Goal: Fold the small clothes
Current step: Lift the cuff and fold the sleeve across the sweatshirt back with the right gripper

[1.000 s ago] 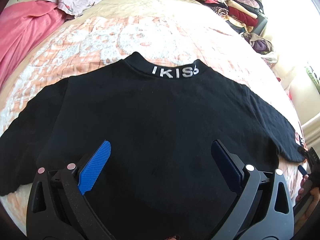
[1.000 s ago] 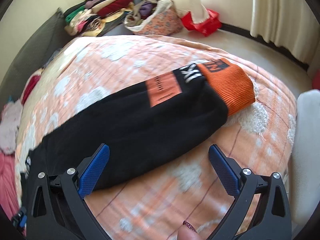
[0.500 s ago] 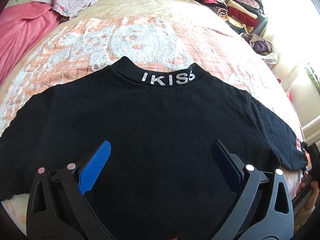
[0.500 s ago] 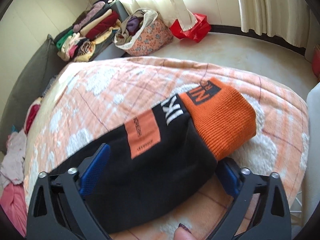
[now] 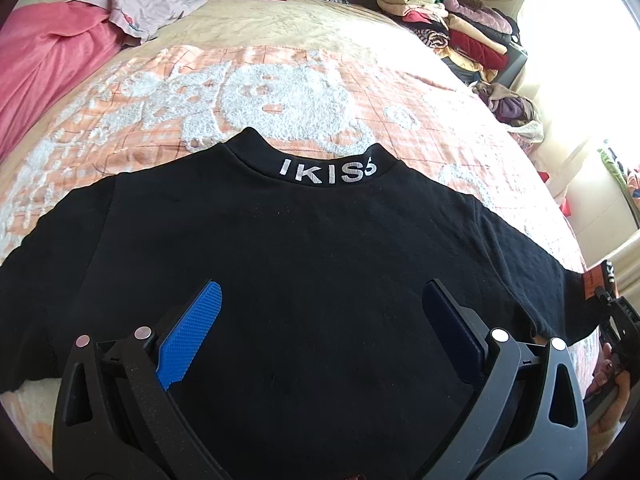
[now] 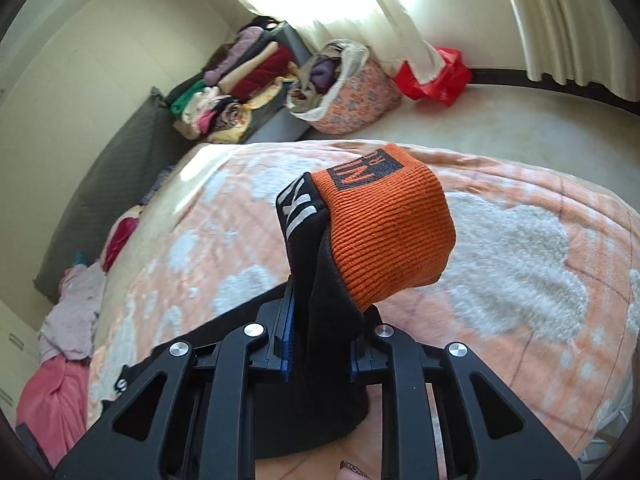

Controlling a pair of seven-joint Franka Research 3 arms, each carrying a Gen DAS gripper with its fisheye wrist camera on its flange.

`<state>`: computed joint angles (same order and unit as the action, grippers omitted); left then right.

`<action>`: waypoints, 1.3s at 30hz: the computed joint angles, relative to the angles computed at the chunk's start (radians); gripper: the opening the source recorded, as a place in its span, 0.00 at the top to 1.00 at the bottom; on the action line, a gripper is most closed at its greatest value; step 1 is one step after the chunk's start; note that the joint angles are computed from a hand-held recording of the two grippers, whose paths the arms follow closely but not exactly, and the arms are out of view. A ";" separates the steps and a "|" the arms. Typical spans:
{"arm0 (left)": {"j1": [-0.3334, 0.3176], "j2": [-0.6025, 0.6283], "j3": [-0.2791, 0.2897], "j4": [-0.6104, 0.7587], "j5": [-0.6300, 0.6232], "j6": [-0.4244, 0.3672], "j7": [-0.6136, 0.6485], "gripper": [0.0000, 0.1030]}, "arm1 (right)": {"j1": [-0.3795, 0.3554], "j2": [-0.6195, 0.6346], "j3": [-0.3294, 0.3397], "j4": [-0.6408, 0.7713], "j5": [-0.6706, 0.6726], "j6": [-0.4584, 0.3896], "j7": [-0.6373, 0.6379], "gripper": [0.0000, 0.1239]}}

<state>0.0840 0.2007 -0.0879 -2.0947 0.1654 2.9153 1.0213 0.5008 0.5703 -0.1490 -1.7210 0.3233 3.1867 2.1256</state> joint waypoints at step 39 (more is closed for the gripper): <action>0.057 -0.200 0.027 -0.222 -0.816 0.095 0.630 0.08 | 0.152 0.294 0.181 0.650 -0.179 -0.397 -0.169 0.83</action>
<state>0.1412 0.0009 -0.0610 -2.3168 -0.6505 3.0105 1.6512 0.6527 0.8639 0.0324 -1.0709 0.1442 2.7896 1.9566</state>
